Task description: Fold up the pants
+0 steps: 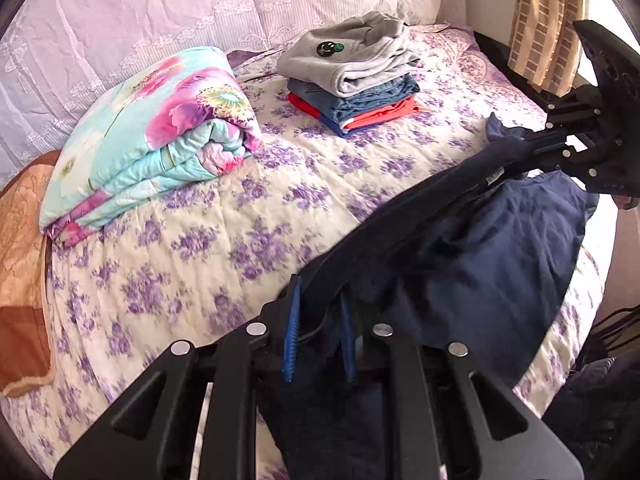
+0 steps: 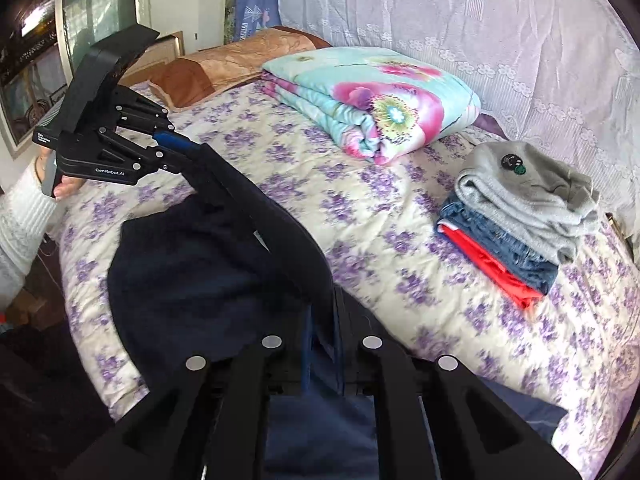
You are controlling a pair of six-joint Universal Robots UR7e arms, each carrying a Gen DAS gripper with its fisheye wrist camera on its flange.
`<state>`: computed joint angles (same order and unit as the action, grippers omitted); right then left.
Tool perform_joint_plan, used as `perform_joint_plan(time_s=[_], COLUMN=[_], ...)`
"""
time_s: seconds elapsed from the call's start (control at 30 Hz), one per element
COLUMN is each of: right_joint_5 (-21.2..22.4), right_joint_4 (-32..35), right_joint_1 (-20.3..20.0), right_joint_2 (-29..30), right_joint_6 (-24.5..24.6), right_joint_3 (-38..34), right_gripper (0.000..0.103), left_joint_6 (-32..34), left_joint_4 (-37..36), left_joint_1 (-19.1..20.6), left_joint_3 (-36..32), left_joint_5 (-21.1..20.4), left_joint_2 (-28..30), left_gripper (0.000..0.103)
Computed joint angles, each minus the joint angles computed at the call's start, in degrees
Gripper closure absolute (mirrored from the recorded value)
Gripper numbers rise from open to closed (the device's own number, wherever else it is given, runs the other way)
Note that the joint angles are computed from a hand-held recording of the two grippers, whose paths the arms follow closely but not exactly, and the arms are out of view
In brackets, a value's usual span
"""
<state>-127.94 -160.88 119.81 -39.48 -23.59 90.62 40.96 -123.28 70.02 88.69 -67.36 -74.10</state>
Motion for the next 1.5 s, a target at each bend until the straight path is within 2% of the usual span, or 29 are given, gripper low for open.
perform_joint_plan(time_s=[0.1,0.23,0.37,0.5,0.53,0.6,0.67,0.77,0.8,0.9,0.97,1.0,1.07,1.17,1.23,1.3,1.37,1.4,1.47,1.5], right_joint_5=[3.6,3.69,4.56,5.49,6.13,7.35,7.96,7.0,6.29,4.05,3.05,2.81,1.94,3.5,5.27,5.61,2.71,0.02,-5.76,-7.98], right_joint_4=[-7.13,-15.68,-17.01,-19.42,-19.59,-20.39,-21.93,-24.09,-24.45,-24.49,-24.1,-23.75,-22.61,-20.51,-18.86,-17.62,-16.79,-15.65,-12.61,-10.75], right_joint_1=[1.05,1.92,0.16,-1.86,-2.1,-2.59,-2.83,-2.33,-1.97,-0.58,0.23,0.7,1.41,1.39,1.02,1.07,1.2,1.04,-0.16,-1.42], right_joint_2=[-1.6,1.21,4.01,6.2,6.03,5.73,5.77,6.39,6.69,7.2,7.19,7.06,6.58,4.6,2.42,-0.06,-2.94,-4.64,-8.07,-9.91], right_joint_6=[0.72,2.41,5.72,8.12,8.89,10.48,11.07,11.51,11.63,12.41,12.39,12.31,11.84,14.15,17.36,20.8,24.15,26.4,31.93,34.92], right_joint_3=[9.0,16.54,18.74,19.09,19.3,19.92,20.57,21.04,20.95,20.68,20.68,20.84,21.04,22.27,23.79,25.22,26.25,26.34,25.8,25.3], right_gripper=[0.093,0.093,0.092,0.091,0.092,0.092,0.092,0.091,0.09,0.086,0.081,0.079,0.079,0.079,0.079,0.079,0.073,0.064,0.052,0.048], left_joint_6=[-0.82,-0.83,-1.39,0.43,0.2,0.55,-0.33,-5.32,-6.57,-10.07,-12.44,-14.11,-17.47,-20.28,-23.5,-26.75,-25.27,-24.97,-26.22,-26.9], left_joint_4=[-2.21,-5.89,-5.02,-8.74,-7.07,-2.06,-4.58,-2.71,-3.68,-7.39,-11.98,-12.92,-13.43,-12.41,-9.49,-8.28,-13.83,-14.49,-13.98,-13.56], left_joint_1=[1.64,4.76,7.93,8.0,8.24,10.12,11.87,15.66,15.6,11.46,6.31,4.09,2.05,0.87,1.88,2.79,2.76,2.4,2.22,2.25], left_joint_3=[7.28,15.01,16.77,20.33,20.01,17.73,17.07,12.67,12.72,15.54,19.5,20.63,21.68,23.45,23.47,24.4,28.22,29.26,29.72,29.56], left_joint_5=[-2.48,-5.22,-7.12,-4.94,-5.62,-10.16,-12.39,-22.82,-24.25,-22.22,-16.38,-13.95,-12.75,-11.17,-10.72,-7.56,-6.01,-5.3,-5.0,-4.59], left_joint_2=[-6.04,-11.66,-12.01,-12.91,-13.49,-14.62,-16.45,-17.43,-18.19,-20.57,-21.67,-21.26,-19.16,-15.44,-12.54,-10.46,-11.64,-12.39,-13.17,-13.28], left_gripper=[0.086,0.086,0.084,0.083,0.072,0.05,0.05,0.051,0.051,0.051,0.048,0.043,0.04,0.041,0.048,0.051,0.052,0.053,0.053,0.056])
